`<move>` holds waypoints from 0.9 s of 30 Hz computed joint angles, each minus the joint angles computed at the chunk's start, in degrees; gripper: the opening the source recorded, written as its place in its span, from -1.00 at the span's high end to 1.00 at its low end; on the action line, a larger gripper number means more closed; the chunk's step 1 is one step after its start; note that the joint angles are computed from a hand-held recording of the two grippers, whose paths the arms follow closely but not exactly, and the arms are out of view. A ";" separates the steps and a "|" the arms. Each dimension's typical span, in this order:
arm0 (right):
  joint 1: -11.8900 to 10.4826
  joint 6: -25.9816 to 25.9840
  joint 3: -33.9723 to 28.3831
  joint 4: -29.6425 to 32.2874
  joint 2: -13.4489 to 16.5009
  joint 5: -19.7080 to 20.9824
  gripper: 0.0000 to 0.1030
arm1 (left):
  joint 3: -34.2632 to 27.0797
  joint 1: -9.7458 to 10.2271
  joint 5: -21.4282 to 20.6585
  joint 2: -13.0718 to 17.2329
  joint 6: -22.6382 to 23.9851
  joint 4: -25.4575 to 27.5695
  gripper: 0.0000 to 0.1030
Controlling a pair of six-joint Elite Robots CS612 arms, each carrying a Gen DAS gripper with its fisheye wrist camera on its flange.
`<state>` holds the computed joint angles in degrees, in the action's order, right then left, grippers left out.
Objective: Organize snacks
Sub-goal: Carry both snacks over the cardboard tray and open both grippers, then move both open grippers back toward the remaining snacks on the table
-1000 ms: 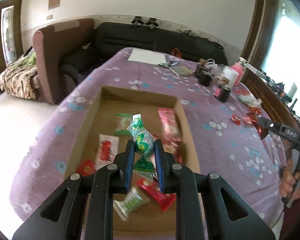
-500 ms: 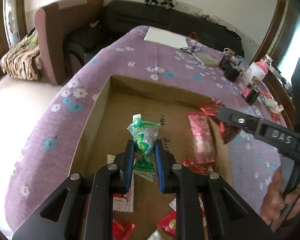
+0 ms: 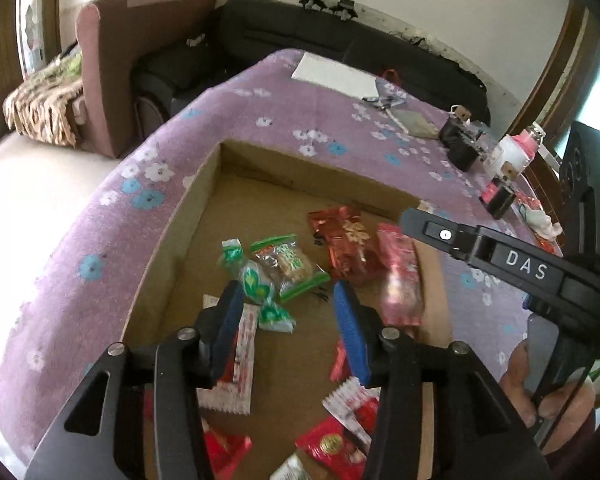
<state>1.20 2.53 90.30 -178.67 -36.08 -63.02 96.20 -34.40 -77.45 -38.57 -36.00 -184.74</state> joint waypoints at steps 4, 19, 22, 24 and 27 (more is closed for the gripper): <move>-1.61 0.50 3.75 -4.15 -1.99 0.32 0.17 | 3.16 -1.93 4.39 -1.99 0.61 -3.82 -0.06; -5.71 -3.89 19.88 -18.93 -8.01 -5.64 -0.02 | 10.41 -10.60 18.06 -4.80 3.18 -8.71 -0.48; -6.02 -5.03 22.12 -21.96 -8.28 -7.51 -0.07 | 10.94 -11.76 20.38 -4.79 2.10 -7.64 -0.48; -6.38 -5.56 23.13 -22.90 -8.41 -8.12 -0.07 | 11.13 -12.42 21.59 -4.89 1.90 -6.46 -0.48; -7.04 -5.67 24.25 -23.95 -8.47 -8.76 -0.07 | 11.40 -13.09 22.17 -4.99 2.15 -5.97 -0.48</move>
